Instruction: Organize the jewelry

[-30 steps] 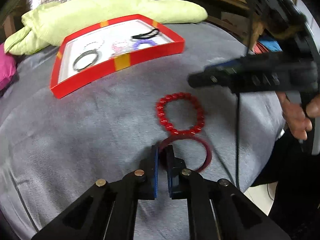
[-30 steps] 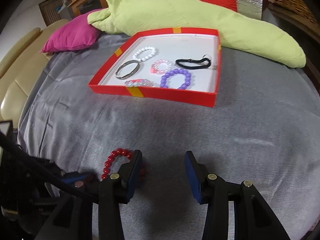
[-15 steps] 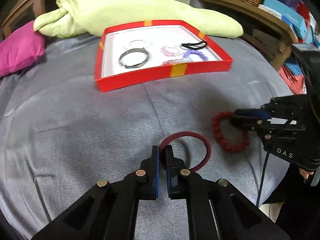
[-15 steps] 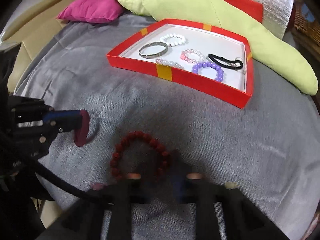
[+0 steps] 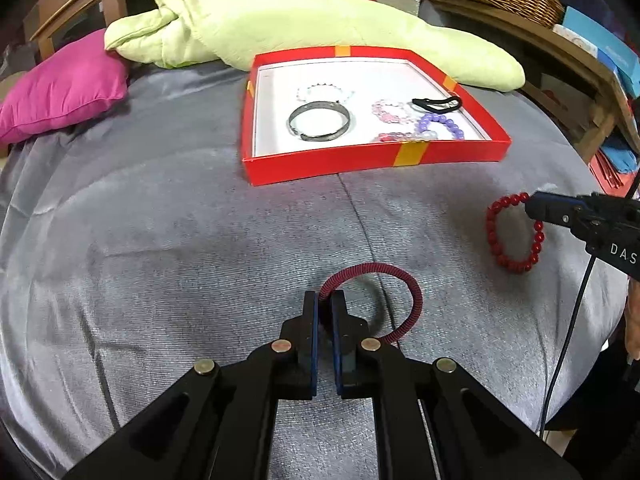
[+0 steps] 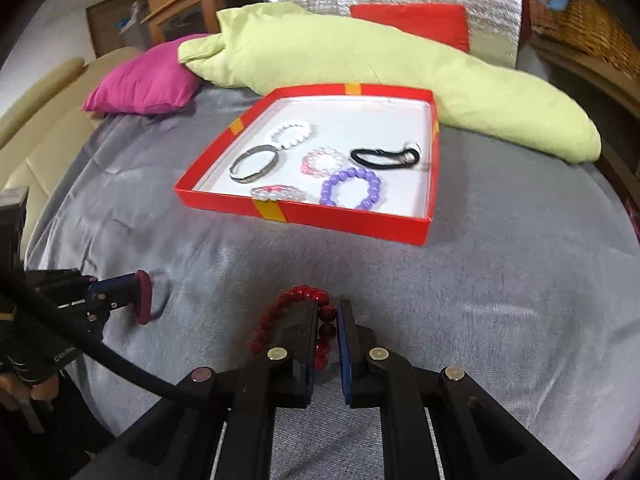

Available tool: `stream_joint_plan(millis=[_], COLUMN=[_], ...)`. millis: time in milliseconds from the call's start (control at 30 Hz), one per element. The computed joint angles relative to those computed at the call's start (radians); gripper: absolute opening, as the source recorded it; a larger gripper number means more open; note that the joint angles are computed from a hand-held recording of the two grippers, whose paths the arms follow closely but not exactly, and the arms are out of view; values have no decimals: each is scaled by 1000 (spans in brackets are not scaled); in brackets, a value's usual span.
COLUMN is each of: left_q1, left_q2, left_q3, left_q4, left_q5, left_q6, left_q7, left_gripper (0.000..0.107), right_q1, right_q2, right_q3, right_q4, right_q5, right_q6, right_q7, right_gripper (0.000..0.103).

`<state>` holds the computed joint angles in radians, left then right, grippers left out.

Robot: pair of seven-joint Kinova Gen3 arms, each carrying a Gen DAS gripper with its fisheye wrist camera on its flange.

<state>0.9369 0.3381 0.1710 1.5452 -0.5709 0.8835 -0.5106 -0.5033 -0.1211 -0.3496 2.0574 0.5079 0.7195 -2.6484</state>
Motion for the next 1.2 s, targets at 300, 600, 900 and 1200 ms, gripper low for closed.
stream_joint_plan(millis=[300, 600, 900, 1200], left_q1=[0, 17, 33, 27], left_q2=[18, 40, 44, 23], left_q3=[-5, -7, -29, -34], left_q4=[-16, -41, -36, -7], left_q5=[6, 3, -23, -43], left_q6=[13, 10, -2, -16], left_q7=[-6, -50, -28, 26], left_gripper=[7, 38, 22, 9], right_q1=[-6, -54, -118, -101], right_q2=[48, 76, 89, 42], right_q3=[49, 40, 16, 20], right_q4=[-38, -55, -39, -12], right_q5=[-113, -65, 67, 88], right_q6=[56, 92, 122, 77], right_q7=[102, 94, 4, -60], right_gripper=[11, 33, 13, 11])
